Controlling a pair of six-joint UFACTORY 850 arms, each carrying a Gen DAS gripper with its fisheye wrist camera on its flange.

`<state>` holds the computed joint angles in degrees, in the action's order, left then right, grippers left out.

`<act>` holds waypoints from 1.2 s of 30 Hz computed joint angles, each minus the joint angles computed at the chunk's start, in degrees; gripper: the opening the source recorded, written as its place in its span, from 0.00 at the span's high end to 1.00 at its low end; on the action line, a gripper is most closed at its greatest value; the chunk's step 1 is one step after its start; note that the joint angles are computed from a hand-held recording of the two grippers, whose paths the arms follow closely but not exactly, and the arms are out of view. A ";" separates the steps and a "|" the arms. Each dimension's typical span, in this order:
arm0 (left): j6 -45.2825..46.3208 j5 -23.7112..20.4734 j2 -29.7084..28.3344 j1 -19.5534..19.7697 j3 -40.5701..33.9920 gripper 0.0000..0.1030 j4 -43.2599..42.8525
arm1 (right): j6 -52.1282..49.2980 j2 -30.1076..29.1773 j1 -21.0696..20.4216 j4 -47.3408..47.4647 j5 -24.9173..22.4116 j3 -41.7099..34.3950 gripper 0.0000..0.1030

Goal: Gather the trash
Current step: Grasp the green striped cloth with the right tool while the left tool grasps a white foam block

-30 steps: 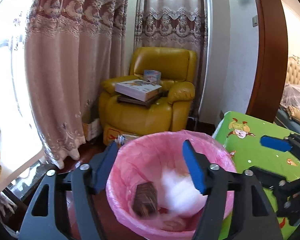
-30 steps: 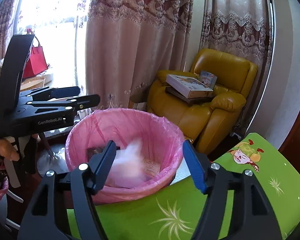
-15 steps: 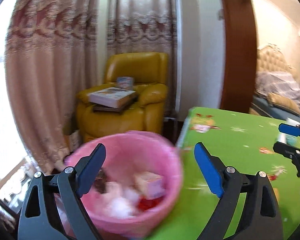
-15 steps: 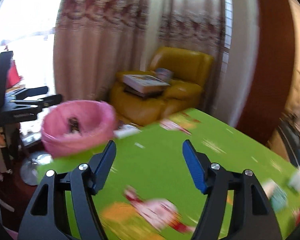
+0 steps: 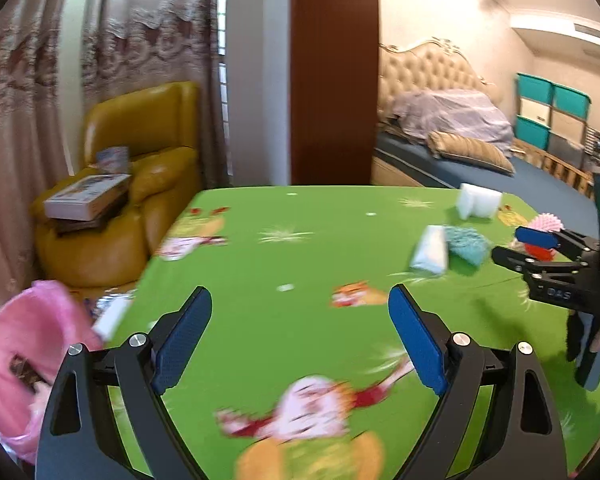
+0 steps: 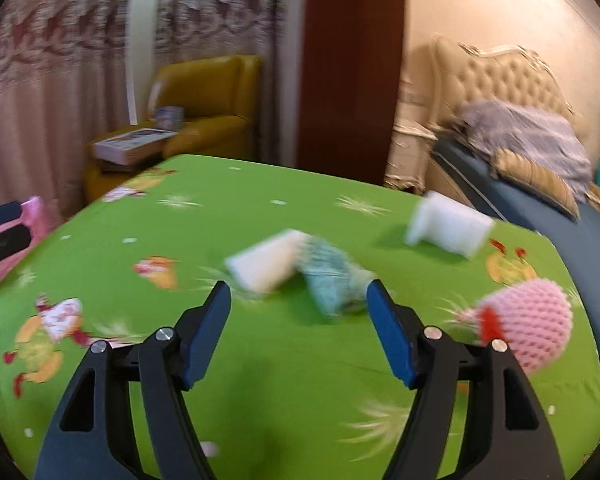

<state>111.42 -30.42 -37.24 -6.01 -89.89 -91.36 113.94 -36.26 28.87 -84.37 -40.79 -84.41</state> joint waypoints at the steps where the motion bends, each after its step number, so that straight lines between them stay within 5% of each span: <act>1: -1.33 0.13 -0.51 -0.67 -0.70 0.19 1.02 | -0.11 0.28 -0.81 0.59 0.29 0.65 0.33; 14: -17.41 2.43 -7.15 -6.28 -10.11 0.19 16.96 | -18.58 -5.12 -7.46 18.00 11.35 -6.92 0.33; 15: -19.64 2.05 -7.77 -6.55 -11.21 0.19 19.02 | -19.70 -5.29 -7.83 19.13 12.15 -7.13 0.37; 16: -22.09 1.34 -8.48 -6.91 -12.36 0.19 21.25 | -20.51 -5.21 -8.00 19.94 12.98 -7.03 0.58; 18: -24.84 0.22 -9.38 -7.52 -13.87 0.19 24.06 | -21.96 -4.94 -7.94 21.27 13.17 -6.62 0.66; 25: -32.72 -2.42 -13.54 -10.61 -20.39 0.19 31.50 | 1.98 2.16 -5.49 2.48 9.73 3.96 0.72; 32: -48.01 -5.08 -20.72 -14.23 -32.26 0.19 46.84 | 13.21 6.43 -3.22 -4.46 5.40 11.27 0.72; 36: -55.17 -4.65 -23.08 -15.63 -36.27 0.31 55.36 | 17.36 6.83 -3.22 -7.59 6.05 12.49 0.71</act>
